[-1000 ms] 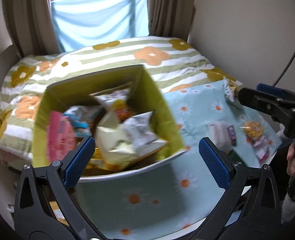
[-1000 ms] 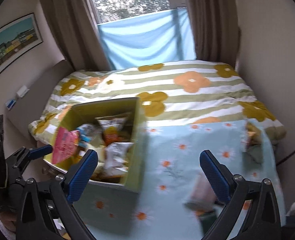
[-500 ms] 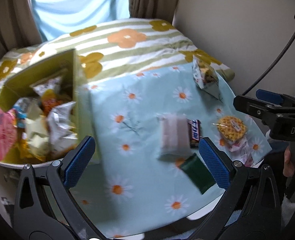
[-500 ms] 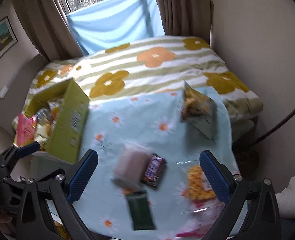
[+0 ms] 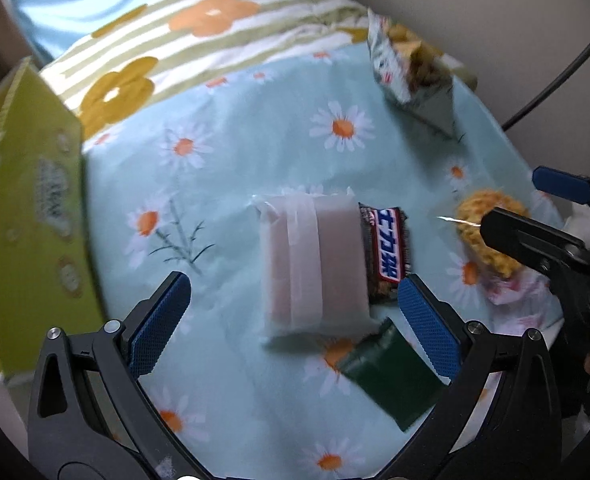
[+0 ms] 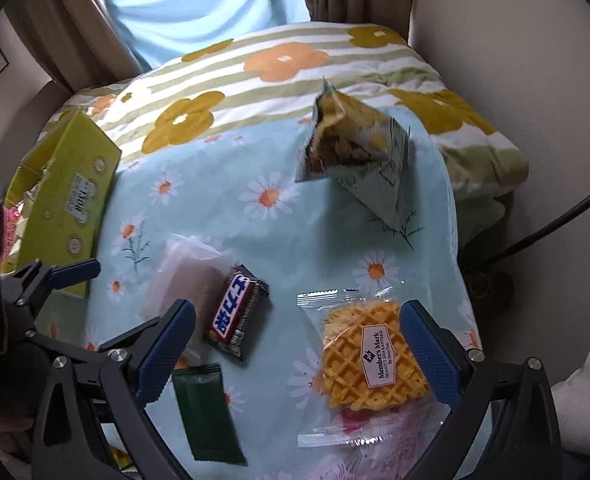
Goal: Organize snacks
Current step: 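Move both tools back over the white packet and Snickers bar, then grasp the white packet with the left tool while the right tool grasps the Snickers bar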
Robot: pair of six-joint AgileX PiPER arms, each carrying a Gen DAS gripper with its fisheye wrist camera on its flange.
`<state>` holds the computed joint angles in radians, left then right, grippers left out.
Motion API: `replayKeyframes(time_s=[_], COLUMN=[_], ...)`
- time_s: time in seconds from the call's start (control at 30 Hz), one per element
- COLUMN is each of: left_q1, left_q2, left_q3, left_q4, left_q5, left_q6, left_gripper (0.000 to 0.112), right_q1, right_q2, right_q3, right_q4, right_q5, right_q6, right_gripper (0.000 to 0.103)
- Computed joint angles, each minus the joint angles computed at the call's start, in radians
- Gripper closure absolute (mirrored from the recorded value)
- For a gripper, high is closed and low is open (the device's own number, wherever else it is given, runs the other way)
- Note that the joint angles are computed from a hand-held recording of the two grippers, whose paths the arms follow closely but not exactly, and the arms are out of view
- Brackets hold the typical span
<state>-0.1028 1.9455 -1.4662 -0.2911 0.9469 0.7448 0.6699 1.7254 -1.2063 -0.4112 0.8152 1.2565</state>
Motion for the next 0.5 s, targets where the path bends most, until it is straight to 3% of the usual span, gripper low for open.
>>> replayKeyframes(time_s=[0.27, 0.5], left_q1=[-0.042, -0.065], left_q2=[0.130, 0.170], left_q3=[-0.099, -0.122], left_q4=[0.056, 0.088], left_q5=[0.017, 0.026], left_q6=[-0.034, -0.026], left_gripper=[0.013, 0.016], right_q1=[-0.034, -0.043], right_q2=[0.084, 0.140], right_q3=[-0.043, -0.083], right_q4=[0.057, 0.105], right_q5=[-0.011, -0.007], right_q6=[-0.038, -0.056], right_gripper=[0.002, 0.002])
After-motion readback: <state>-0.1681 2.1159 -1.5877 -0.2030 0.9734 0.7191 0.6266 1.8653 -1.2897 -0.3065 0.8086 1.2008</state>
